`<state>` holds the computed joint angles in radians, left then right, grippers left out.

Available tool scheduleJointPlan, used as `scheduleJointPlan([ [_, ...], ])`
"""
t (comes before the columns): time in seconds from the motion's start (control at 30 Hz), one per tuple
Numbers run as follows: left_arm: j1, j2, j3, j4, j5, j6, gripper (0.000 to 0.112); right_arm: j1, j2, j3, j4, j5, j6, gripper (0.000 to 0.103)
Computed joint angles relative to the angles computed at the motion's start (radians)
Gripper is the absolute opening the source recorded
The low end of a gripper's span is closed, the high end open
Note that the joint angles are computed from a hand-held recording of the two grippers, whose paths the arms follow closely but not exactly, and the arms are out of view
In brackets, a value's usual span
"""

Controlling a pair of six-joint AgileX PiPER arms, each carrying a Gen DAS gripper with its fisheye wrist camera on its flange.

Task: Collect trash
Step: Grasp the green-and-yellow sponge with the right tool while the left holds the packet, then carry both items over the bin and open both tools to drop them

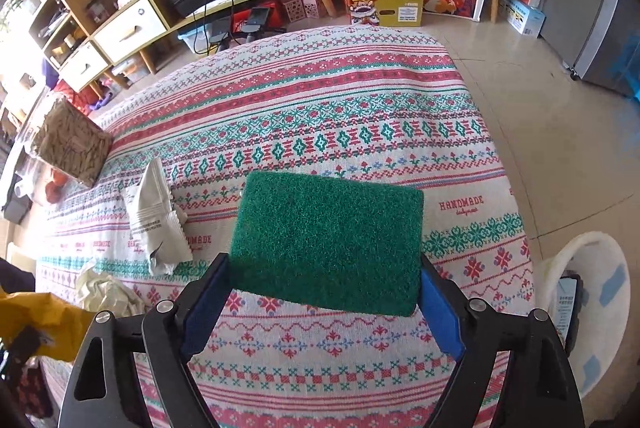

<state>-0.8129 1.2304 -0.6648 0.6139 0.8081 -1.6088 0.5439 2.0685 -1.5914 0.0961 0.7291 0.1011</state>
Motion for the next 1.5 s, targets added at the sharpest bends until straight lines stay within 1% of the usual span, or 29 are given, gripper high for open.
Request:
scheduleJointPlan([
  [0.13, -0.012, 0.020, -0.003, -0.007, -0.027, -0.017, 0.006, -0.029, -0.087, 0.099, 0.041, -0.016, -0.075, 0.088],
  [0.23, -0.042, 0.047, -0.021, 0.006, -0.030, -0.039, 0.006, -0.054, -0.151, 0.172, 0.063, -0.027, -0.125, 0.088],
  [0.53, -0.140, 0.174, -0.106, 0.054, -0.046, -0.091, 0.006, -0.176, -0.313, 0.337, 0.142, -0.020, -0.284, 0.088],
  [0.67, -0.160, 0.239, -0.162, 0.059, -0.058, -0.081, 0.006, -0.262, -0.363, 0.388, 0.189, -0.002, -0.371, 0.088],
  [0.93, -0.174, 0.395, -0.335, 0.025, -0.065, 0.019, 0.006, -0.467, -0.405, 0.439, 0.257, 0.047, -0.521, 0.088],
  [1.03, -0.172, 0.460, -0.415, 0.001, -0.085, 0.061, 0.006, -0.548, -0.411, 0.444, 0.279, 0.068, -0.578, 0.088],
  [1.2, -0.172, 0.610, -0.608, -0.060, -0.102, 0.182, 0.006, -0.684, -0.417, 0.444, 0.319, 0.095, -0.670, 0.088],
  [1.37, -0.171, 0.779, -0.846, -0.130, -0.087, 0.317, 0.006, -0.803, -0.388, 0.427, 0.334, 0.124, -0.733, 0.088],
  [1.5, -0.162, 0.913, -1.049, -0.176, -0.049, 0.414, 0.006, -0.879, -0.362, 0.408, 0.341, 0.145, -0.767, 0.088],
])
